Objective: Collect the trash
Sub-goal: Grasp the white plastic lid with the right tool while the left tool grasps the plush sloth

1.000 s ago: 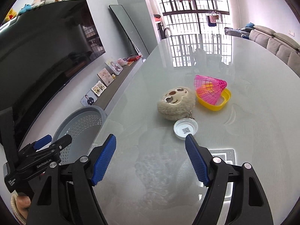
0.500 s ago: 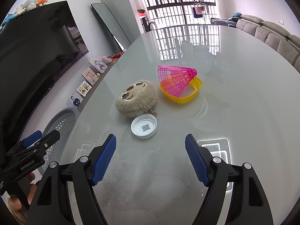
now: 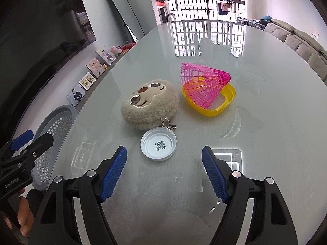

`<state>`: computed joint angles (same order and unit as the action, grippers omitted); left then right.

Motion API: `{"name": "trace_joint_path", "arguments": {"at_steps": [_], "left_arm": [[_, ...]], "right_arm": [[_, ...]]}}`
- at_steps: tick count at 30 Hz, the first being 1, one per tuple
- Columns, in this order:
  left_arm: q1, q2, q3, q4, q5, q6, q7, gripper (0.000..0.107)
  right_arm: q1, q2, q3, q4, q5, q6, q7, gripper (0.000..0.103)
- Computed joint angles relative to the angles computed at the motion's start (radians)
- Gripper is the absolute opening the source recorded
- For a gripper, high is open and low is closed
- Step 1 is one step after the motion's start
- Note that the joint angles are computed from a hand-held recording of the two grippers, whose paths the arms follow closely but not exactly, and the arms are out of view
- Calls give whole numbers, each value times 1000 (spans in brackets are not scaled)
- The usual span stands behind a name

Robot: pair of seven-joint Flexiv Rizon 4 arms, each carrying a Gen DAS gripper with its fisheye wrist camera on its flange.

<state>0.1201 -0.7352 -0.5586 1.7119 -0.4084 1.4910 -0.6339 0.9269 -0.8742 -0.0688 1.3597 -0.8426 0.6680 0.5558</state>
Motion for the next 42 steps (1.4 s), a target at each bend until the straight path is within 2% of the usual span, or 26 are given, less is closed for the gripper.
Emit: {"name": "trace_joint_path", "arguments": {"at_steps": [9,17,19,22,26,33,42], "left_arm": [[-34,-11,44,-29,-9,-30,-16,95],[-30,-14,39,-25,-16,-24,-11,95],[-28,-13,41,-25,-17,-25,-12,95],[-27,-11,42,-22,-18,-25,-12,95],[-17,-7,31,-13,-23,-25,-10,95],[-7,6,13,5,-29,-34,8,95],[-14,14,-14,31,-37,-43,46,95]], "right_arm": [[-3,-48,11,-83,59,-80,-90,73],[-3,-86,5,-146,94,-108,-141,72],[-3,-97,5,-165,101,-119,-164,69],[1,-117,2,-203,111,-147,-197,59],[8,-118,-7,-204,112,-150,-200,39],[24,-68,-22,-106,74,-88,-86,39],[44,4,3,7,32,-110,42,39]]}}
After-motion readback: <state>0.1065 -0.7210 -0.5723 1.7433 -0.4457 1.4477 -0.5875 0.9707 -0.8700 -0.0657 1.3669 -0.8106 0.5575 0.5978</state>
